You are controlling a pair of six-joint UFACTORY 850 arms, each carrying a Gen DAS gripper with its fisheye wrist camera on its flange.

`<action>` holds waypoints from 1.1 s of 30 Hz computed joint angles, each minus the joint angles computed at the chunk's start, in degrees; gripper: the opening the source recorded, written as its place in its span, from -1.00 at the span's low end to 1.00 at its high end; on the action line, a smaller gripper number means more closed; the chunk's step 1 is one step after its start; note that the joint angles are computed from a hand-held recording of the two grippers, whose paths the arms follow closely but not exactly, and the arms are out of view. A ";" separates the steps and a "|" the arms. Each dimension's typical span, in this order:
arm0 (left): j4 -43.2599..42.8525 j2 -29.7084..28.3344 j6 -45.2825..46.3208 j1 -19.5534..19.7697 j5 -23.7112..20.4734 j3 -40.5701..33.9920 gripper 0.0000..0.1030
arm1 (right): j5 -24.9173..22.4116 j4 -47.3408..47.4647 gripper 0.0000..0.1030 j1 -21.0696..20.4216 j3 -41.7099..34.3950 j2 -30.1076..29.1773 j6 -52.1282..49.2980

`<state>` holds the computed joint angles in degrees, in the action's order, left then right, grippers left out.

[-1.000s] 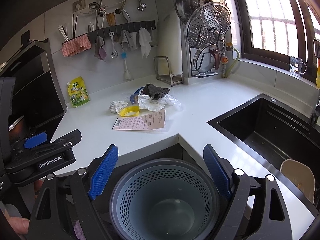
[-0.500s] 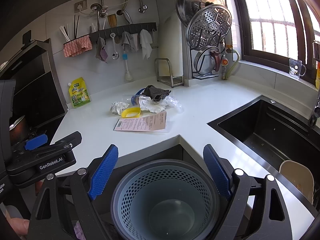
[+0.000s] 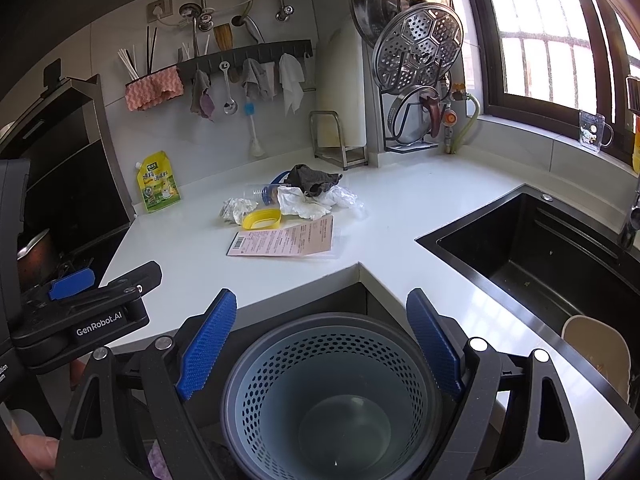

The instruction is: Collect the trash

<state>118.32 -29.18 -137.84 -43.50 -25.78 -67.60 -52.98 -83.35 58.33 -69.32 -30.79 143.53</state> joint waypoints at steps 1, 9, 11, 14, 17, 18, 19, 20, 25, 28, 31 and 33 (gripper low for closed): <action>-0.27 -0.01 0.29 0.00 -0.10 -0.06 0.88 | 0.07 -0.10 0.61 -0.02 0.02 -0.06 0.22; -1.74 -1.17 1.53 0.15 0.33 -1.20 0.88 | 1.43 -0.89 0.61 -0.77 0.95 -0.08 1.88; -2.20 -1.53 1.93 0.19 0.56 -1.61 0.88 | 1.80 -1.09 0.61 -1.03 1.18 -0.11 2.24; -2.83 -2.01 2.76 0.30 1.16 -2.17 0.88 | 2.42 -1.04 0.61 -1.40 1.37 -0.16 2.65; -2.52 -2.13 2.45 0.47 1.54 -2.29 0.88 | 2.31 -0.91 0.61 -1.45 1.28 -0.24 2.45; -2.43 -2.16 2.35 0.51 1.57 -2.29 0.88 | 2.24 -0.99 0.61 -1.44 1.25 -0.29 2.52; -2.45 -2.18 2.36 0.50 1.53 -2.29 0.88 | 2.33 -1.14 0.61 -1.46 1.26 -0.33 2.70; -2.47 -2.20 2.41 0.49 1.50 -2.30 0.88 | 2.49 -1.22 0.61 -1.48 1.31 -0.37 2.88; -2.79 -2.35 2.73 0.58 1.76 -2.54 0.88 | 3.38 -1.47 0.61 -1.80 1.46 -0.55 3.30; -3.02 -2.58 3.08 0.72 1.94 -2.83 0.88 | 3.59 -1.68 0.61 -1.94 1.48 -0.65 3.42; -3.95 -3.12 4.27 0.79 2.09 -3.46 0.88 | 4.32 -2.52 0.61 -2.42 1.69 -0.81 4.36; -5.09 -3.58 5.61 0.78 2.11 -4.00 0.88 | 5.16 -3.16 0.61 -2.86 1.71 -1.02 5.01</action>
